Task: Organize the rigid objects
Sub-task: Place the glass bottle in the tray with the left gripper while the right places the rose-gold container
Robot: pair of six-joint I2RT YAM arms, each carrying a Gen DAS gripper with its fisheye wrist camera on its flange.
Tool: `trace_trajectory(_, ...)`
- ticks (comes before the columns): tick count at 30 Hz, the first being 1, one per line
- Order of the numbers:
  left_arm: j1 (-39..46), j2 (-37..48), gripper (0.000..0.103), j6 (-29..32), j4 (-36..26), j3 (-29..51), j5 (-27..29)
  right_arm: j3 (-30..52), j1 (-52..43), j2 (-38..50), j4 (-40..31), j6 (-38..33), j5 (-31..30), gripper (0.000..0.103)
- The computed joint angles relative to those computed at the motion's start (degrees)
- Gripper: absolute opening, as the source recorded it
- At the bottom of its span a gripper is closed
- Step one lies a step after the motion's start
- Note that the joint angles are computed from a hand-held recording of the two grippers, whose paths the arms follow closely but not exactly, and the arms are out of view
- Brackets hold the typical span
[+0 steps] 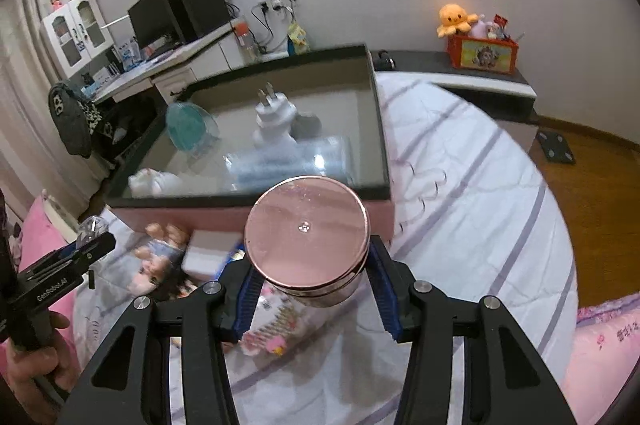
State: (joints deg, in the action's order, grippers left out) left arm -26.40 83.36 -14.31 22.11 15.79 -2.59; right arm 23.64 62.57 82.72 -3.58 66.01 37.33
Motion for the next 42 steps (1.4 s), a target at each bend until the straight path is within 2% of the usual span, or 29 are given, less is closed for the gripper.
trace_trajectory(7,-1.9,-6.1,0.053,1.8,-6.2,6.1,0.5,5.0,-3.7,-5.5,-3.1,-10.7,1.6,0.051)
trace_trajectory(11,-1.9,-4.0,0.053,2.5,-6.8,11.6,1.6,8.7,-8.3,-5.3,-1.9,-18.3,0.0,0.051)
trace_trajectory(15,-1.5,1.3,0.053,2.4,-7.1,18.1,3.4,11.8,-14.7,-1.6,1.7,-24.3,-4.5,0.051)
trace_trajectory(25,-3.6,16.0,0.053,1.3,-7.7,31.8,4.1,16.5,-25.0,8.2,6.4,-30.2,-12.6,0.051)
trace_trajectory(36,-5.0,24.0,0.054,1.6,-9.6,38.5,2.9,20.2,-29.7,15.2,8.1,-32.7,-16.8,0.051)
trace_trajectory(38,-5.1,24.0,0.066,1.4,-9.1,38.2,2.3,20.9,-29.7,16.3,7.8,-33.0,-17.0,0.052)
trace_trajectory(40,-5.0,23.4,0.085,1.2,-7.7,37.0,1.6,21.2,-29.3,16.7,8.0,-33.2,-17.0,0.064)
trace_trajectory(41,-4.9,22.6,0.086,1.1,-6.5,36.0,1.2,21.2,-29.2,16.6,8.1,-33.1,-16.8,0.08)
trace_trajectory(42,-4.8,22.1,0.09,1.1,-6.0,35.3,1.0,21.0,-28.9,16.3,8.1,-32.7,-16.1,0.083)
